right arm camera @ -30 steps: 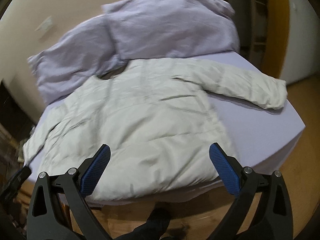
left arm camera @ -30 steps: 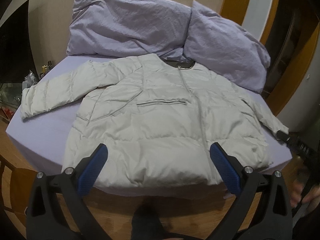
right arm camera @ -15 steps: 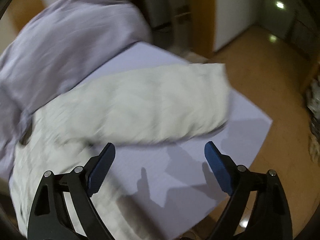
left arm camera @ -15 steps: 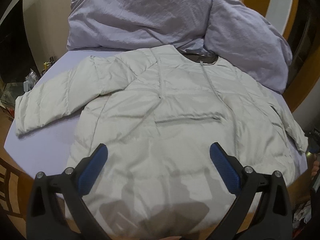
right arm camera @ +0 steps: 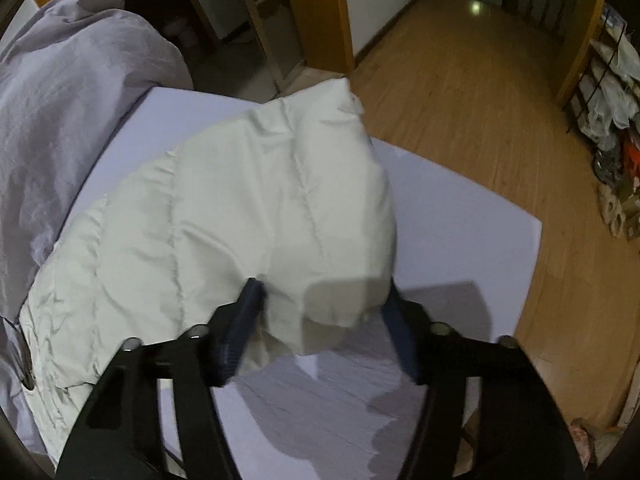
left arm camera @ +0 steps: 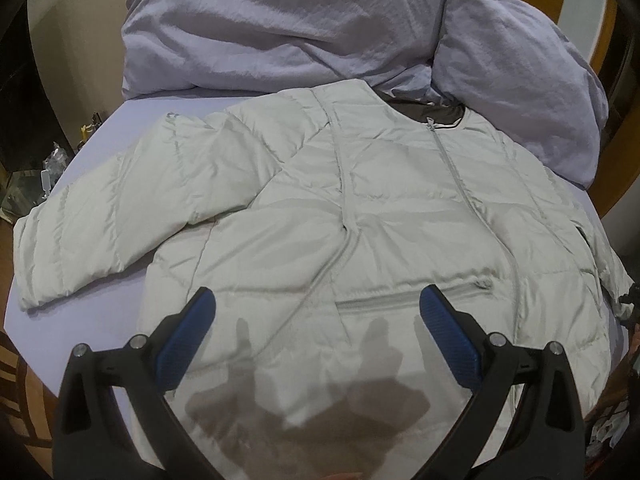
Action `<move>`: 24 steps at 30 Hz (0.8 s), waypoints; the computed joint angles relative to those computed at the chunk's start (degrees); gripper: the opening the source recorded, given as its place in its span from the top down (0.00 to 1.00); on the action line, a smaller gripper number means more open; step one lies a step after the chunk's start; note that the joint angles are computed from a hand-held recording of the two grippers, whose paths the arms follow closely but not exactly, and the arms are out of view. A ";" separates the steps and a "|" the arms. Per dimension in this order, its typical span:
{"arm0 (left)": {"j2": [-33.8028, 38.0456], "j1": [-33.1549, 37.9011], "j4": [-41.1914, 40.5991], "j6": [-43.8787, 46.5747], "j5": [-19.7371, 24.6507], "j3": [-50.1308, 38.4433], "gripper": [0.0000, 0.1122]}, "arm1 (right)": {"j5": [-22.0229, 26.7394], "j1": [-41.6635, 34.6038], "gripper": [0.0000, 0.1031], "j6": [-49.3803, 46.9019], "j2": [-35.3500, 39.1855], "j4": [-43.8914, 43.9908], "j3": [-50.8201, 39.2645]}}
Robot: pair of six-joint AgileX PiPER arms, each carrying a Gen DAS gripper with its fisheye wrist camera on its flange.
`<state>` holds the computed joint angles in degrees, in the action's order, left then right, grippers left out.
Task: Fold large clothes
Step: 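Grasp the jacket sleeve cuff with the right gripper and lift it, then fold the held sleeve across the jacket body toward the collar, release right gripper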
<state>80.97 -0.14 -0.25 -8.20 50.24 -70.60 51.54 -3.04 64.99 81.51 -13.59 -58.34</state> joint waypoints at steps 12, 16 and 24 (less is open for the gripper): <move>6.33 4.44 -3.07 4.52 0.05 -5.40 0.10 | 4.87 15.87 0.83 0.48 5.97 -9.42 -23.09; 7.52 6.00 -4.65 6.48 0.05 -7.10 0.10 | 6.33 23.46 0.83 -5.25 14.46 -8.31 -36.82; 9.11 8.90 -7.24 9.06 0.09 -9.93 0.10 | 16.99 33.01 0.84 -19.91 39.10 2.89 -72.23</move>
<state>90.08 8.76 -7.49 0.86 50.32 -80.53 68.53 29.97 45.09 120.61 -10.70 -130.56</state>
